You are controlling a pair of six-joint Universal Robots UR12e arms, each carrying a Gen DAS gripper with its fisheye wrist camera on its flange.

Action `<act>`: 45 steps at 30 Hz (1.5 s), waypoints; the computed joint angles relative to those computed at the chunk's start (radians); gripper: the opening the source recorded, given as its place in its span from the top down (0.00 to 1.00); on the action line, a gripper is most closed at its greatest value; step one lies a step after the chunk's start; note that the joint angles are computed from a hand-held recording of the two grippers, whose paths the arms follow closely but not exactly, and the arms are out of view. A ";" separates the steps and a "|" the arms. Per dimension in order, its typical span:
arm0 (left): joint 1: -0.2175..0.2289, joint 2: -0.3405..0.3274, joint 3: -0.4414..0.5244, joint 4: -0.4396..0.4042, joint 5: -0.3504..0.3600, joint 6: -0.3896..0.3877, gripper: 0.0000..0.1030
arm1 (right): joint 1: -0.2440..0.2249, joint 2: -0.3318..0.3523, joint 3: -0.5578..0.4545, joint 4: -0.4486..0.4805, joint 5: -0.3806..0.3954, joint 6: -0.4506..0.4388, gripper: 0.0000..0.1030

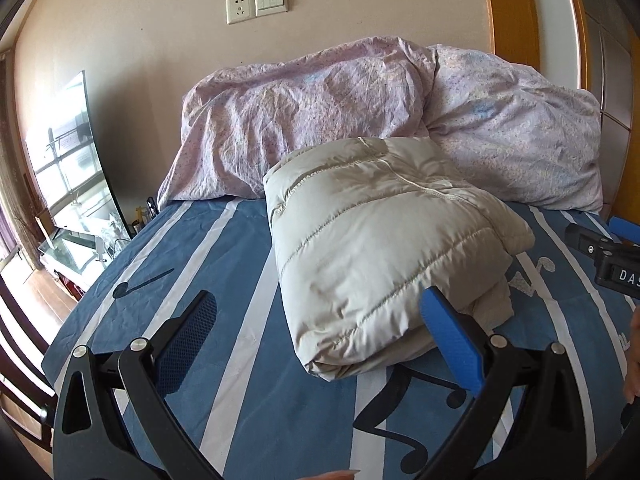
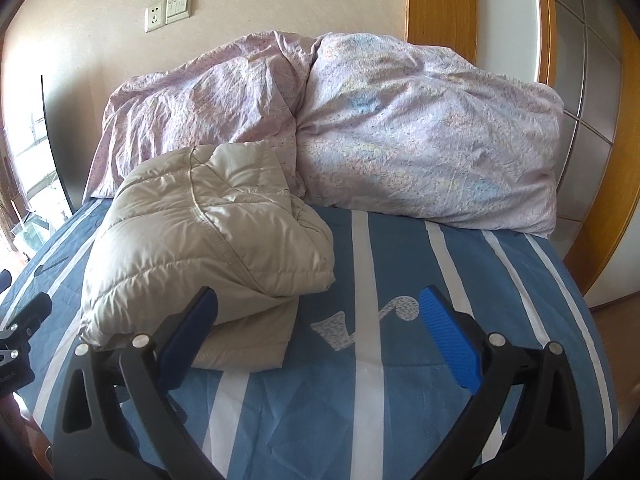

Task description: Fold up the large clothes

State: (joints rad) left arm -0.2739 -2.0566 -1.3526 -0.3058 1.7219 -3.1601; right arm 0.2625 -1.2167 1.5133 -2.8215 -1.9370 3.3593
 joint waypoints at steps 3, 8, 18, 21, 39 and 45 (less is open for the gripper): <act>0.004 0.013 -0.019 0.002 -0.014 -0.014 0.01 | 0.007 -0.007 0.009 -0.001 0.000 -0.004 0.02; 0.008 0.031 -0.044 -0.014 -0.034 -0.020 0.01 | 0.016 -0.020 0.026 0.022 0.009 0.007 0.02; 0.007 0.073 -0.109 -0.022 -0.050 -0.019 0.01 | 0.026 -0.062 0.086 0.081 0.077 0.038 0.02; 0.005 0.087 -0.124 -0.027 -0.054 -0.011 0.01 | 0.033 -0.076 0.104 0.089 0.090 0.042 0.02; 0.007 0.142 -0.164 -0.054 -0.100 0.018 0.01 | 0.085 -0.135 0.152 0.112 0.028 0.080 0.02; 0.007 0.144 -0.166 -0.056 -0.101 0.019 0.01 | 0.091 -0.139 0.152 0.099 0.020 0.076 0.02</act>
